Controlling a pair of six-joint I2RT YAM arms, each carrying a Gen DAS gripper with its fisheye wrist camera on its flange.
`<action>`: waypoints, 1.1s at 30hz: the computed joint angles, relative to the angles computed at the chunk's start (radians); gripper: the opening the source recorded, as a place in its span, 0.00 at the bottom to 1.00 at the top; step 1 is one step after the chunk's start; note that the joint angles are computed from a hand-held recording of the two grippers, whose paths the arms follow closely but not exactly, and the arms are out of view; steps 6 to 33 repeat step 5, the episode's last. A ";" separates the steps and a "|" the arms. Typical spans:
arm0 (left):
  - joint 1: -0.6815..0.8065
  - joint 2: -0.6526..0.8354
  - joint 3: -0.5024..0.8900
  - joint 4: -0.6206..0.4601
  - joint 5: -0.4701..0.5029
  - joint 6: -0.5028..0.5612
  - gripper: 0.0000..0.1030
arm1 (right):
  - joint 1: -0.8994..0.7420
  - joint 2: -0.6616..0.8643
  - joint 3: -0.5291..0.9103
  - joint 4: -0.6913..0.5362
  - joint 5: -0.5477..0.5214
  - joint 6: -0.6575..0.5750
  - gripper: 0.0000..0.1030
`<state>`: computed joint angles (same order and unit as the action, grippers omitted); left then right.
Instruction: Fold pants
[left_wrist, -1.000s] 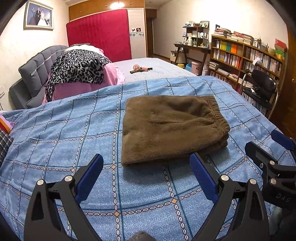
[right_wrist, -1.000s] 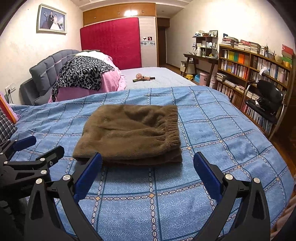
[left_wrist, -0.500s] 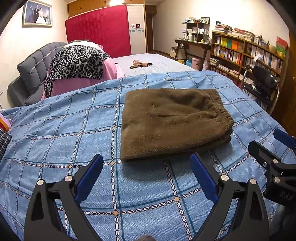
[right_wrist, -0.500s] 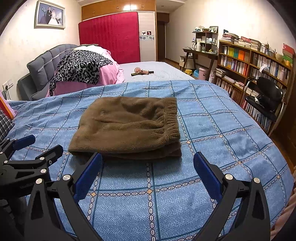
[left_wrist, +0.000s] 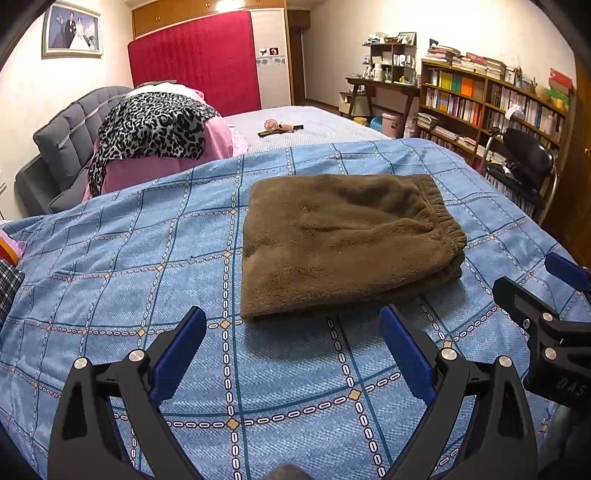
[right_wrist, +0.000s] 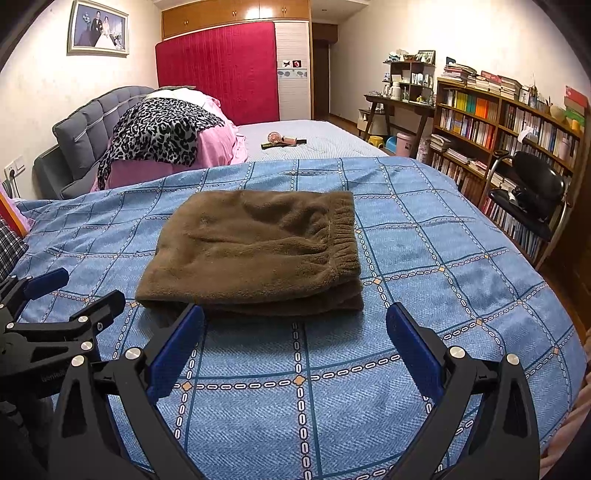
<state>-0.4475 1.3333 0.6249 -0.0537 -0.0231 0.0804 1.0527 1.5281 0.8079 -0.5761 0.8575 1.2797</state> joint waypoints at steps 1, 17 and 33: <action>-0.001 0.003 0.002 -0.002 -0.006 -0.006 0.91 | 0.000 0.002 0.003 -0.003 -0.001 0.002 0.97; 0.020 0.025 0.018 -0.016 0.009 -0.019 0.91 | -0.010 0.000 0.000 0.001 -0.013 -0.001 0.97; 0.020 0.025 0.018 -0.016 0.009 -0.019 0.91 | -0.010 0.000 0.000 0.001 -0.013 -0.001 0.97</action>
